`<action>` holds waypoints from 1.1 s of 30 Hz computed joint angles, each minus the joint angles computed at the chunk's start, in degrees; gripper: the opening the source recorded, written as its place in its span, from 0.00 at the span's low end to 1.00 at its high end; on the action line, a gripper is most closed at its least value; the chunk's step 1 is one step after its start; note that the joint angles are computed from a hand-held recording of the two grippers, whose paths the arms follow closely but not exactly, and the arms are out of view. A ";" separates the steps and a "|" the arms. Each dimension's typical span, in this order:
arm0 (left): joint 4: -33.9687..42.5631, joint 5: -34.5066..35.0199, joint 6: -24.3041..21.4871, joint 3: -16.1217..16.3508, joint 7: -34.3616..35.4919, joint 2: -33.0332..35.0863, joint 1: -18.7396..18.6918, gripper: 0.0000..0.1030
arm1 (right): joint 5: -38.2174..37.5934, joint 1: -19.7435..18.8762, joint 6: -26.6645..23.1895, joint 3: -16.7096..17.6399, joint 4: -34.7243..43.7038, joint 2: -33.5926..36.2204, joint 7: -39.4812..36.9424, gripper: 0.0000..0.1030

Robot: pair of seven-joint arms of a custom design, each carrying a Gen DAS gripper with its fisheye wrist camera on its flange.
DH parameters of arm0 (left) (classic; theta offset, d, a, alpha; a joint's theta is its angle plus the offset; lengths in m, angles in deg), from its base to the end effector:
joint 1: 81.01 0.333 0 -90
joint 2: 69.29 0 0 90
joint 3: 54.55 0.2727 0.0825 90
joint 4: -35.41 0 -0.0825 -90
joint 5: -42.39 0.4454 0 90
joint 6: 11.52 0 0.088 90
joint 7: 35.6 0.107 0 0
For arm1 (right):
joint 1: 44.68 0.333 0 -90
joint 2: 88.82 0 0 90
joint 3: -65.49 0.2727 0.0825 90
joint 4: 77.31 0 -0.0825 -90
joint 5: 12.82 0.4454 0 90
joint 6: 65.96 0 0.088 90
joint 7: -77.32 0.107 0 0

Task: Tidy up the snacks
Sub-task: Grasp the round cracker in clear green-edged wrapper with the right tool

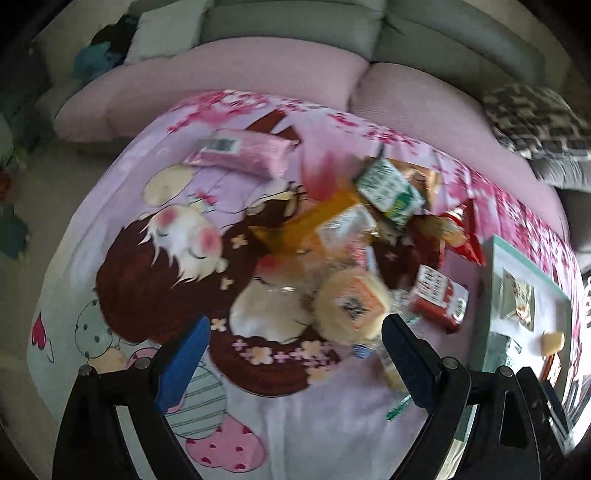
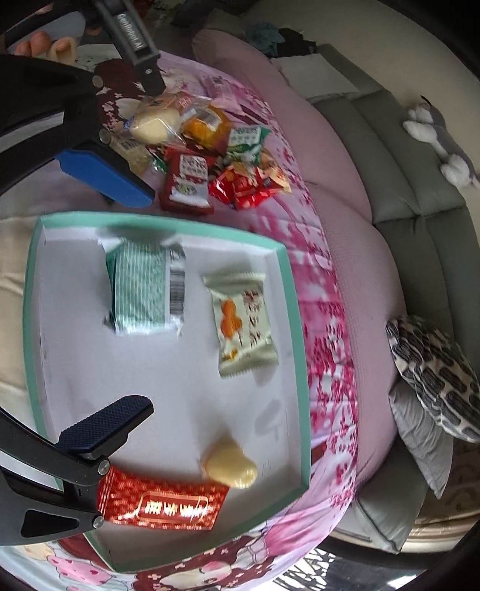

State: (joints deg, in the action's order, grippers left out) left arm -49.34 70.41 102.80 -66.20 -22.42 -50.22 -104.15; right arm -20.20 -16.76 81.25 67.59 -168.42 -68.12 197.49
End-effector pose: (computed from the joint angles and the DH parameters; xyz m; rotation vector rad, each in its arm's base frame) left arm 0.6217 -0.3772 0.4578 -2.4371 1.3012 -0.3644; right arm 0.6511 0.3750 0.4339 -1.8704 1.7318 -0.3227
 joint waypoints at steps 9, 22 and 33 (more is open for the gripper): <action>-6.17 -3.37 4.27 -0.40 -1.87 -3.94 2.57 0.91 | -0.62 2.41 -1.10 1.01 5.37 4.08 -4.05 1.00; -7.89 -6.97 4.84 -0.37 -2.75 -4.12 4.08 0.91 | 0.09 5.71 -3.19 1.49 15.56 12.20 -13.79 0.88; -8.89 -8.41 7.12 -0.59 -2.03 -4.54 4.82 0.91 | 4.67 6.31 -8.47 2.16 21.22 16.89 -19.59 0.78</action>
